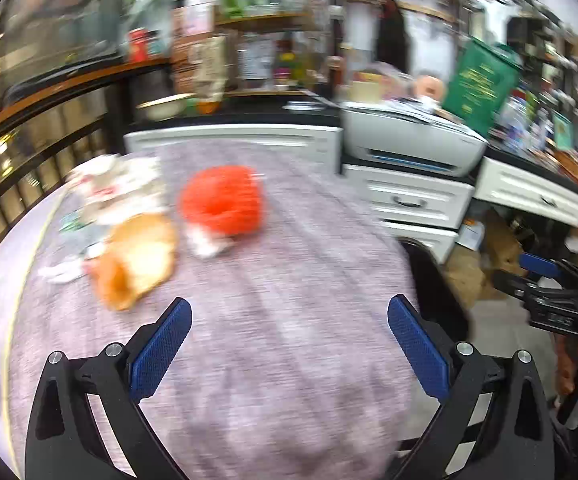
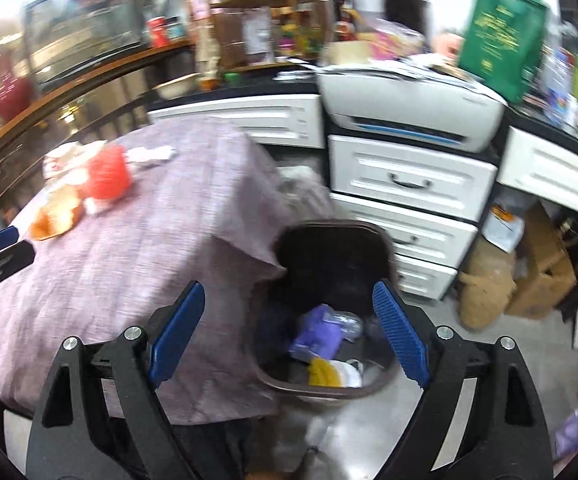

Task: Collect trash
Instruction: 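Move both tools back over the table toward the orange peel and red net, then grasp the orange peel with the left tool while the right tool approaches the red net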

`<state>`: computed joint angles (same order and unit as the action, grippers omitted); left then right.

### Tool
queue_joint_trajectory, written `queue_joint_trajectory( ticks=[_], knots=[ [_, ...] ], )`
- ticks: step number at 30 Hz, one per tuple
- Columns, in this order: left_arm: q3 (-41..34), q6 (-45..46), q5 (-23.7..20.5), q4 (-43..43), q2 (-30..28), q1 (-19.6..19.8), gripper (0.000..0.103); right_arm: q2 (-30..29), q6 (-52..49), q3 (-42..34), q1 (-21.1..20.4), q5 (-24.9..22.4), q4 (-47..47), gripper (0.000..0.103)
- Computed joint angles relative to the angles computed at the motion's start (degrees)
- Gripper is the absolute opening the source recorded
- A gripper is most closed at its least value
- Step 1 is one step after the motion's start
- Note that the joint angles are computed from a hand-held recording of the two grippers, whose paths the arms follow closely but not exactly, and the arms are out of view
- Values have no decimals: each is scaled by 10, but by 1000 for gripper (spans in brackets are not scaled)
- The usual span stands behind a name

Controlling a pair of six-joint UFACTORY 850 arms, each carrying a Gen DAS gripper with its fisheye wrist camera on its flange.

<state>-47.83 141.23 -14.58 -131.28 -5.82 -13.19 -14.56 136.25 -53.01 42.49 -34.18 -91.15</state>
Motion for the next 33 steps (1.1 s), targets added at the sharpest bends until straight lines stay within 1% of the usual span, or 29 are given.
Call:
queue_joint_trajectory(
  ticks=[2, 5, 8, 11, 15, 18, 19, 23, 25, 26, 27, 29, 31, 33],
  knots=[
    [-2, -6, 3, -4, 1, 24, 97, -11, -11, -21, 0, 19, -11, 85],
    [-11, -36, 6, 14, -4, 55, 97, -28, -31, -52, 1, 45, -17, 85],
    [-18, -53, 11, 20, -10, 77, 97, -49, -65, -87, 8, 56, -11, 85],
    [-31, -101, 16, 59, -22, 98, 97, -67, -100, -118, 12, 66, -2, 85],
    [-43, -129, 19, 81, -35, 114, 97, -89, -143, -153, 15, 85, 17, 85],
    [-58, -191, 26, 136, -51, 123, 97, -103, -177, -176, 18, 90, 36, 85],
    [-66, -227, 32, 168, -58, 125, 97, -107, -186, -182, 19, 92, 40, 85],
    [-84, -283, 30, 215, -78, 138, 97, -117, -201, -195, 20, 101, 48, 85],
    [-92, -321, 16, 246, -84, 142, 95, -120, -211, -198, 20, 103, 56, 85],
    [-96, -339, 15, 261, -88, 142, 91, -121, -216, -199, 20, 104, 61, 85],
    [-103, -371, 14, 291, -92, 142, 87, -122, -221, -200, 19, 106, 66, 85],
    [-114, -427, 3, 343, -99, 143, 82, -122, -219, -199, 17, 109, 68, 85],
    [-127, -486, -12, 395, -109, 142, 80, -123, -218, -199, 15, 109, 69, 85],
    [-145, -542, -12, 450, -123, 136, 75, -125, -222, -201, 14, 109, 74, 85]
  ],
)
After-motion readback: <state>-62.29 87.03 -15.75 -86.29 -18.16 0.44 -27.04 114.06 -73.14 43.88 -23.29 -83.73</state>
